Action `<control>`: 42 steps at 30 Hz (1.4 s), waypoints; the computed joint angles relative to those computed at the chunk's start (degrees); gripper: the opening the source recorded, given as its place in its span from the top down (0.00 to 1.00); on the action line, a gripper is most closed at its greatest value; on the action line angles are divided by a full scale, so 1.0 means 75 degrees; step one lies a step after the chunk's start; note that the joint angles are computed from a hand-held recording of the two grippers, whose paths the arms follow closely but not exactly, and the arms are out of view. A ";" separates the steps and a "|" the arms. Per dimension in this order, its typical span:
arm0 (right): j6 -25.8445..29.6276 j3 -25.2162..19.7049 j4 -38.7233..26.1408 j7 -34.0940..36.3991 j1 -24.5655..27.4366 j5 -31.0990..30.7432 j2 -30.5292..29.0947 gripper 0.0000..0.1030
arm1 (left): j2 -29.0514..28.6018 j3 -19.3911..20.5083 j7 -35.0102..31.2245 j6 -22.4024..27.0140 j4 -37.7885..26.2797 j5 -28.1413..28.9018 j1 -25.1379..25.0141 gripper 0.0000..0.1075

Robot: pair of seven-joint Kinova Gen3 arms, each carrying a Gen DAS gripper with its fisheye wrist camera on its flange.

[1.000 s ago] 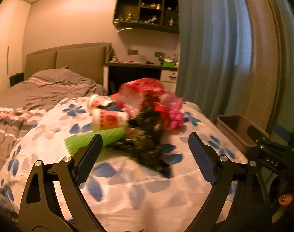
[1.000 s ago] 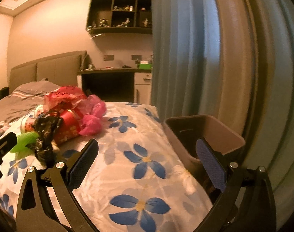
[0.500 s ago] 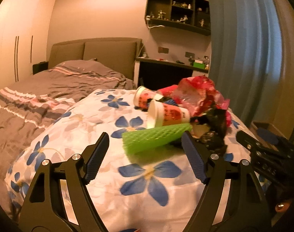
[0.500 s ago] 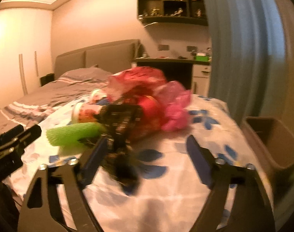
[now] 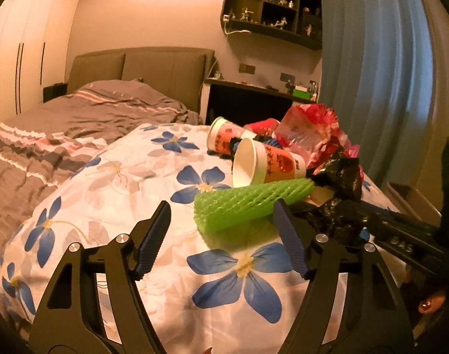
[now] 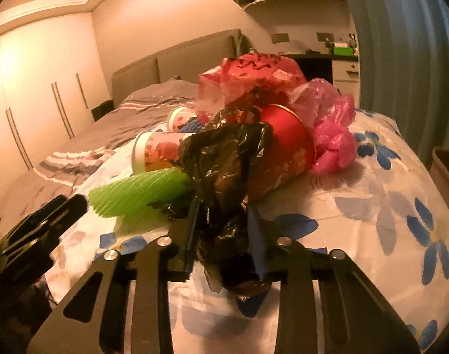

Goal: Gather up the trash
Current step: 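Grasp the black plastic bag with the right gripper while the left gripper grasps the green mesh sleeve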

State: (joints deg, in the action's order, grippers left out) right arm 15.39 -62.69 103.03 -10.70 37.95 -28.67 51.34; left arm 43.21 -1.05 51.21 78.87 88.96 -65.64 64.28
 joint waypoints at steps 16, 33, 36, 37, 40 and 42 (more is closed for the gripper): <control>0.0324 -0.0465 0.0186 0.1266 0.1343 -0.0567 0.0058 0.79 | -0.0727 0.0217 0.1392 -0.1915 0.1589 -0.1222 -0.0659 0.68; 0.0395 -0.0450 0.0249 0.1796 0.1656 -0.1098 0.0022 0.79 | -0.0799 0.0479 0.2542 -0.2562 0.1977 -0.1984 -0.0766 1.00; 0.0423 -0.0462 0.0237 0.1919 0.1756 -0.1210 0.0038 0.79 | -0.0793 0.0528 0.2633 -0.2494 0.1954 -0.2130 -0.0709 1.00; 0.0425 -0.0465 0.0236 0.1956 0.1784 -0.1253 0.0046 0.79 | -0.0775 0.0547 0.2614 -0.2477 0.1920 -0.2127 -0.0702 1.00; 0.0504 -0.0378 0.0192 0.2017 0.1788 -0.1375 0.0024 0.79 | -0.0748 0.0606 0.2691 -0.2570 0.1929 -0.2249 -0.0752 0.97; 0.0533 -0.0331 0.0197 0.2094 0.1793 -0.1487 0.0002 0.79 | -0.0734 0.0625 0.2624 -0.2622 0.1871 -0.2160 -0.0801 0.92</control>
State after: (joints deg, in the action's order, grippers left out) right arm 19.39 -65.18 104.51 5.01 51.40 -39.82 51.36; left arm 37.70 3.64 70.89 59.20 102.99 -81.84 58.27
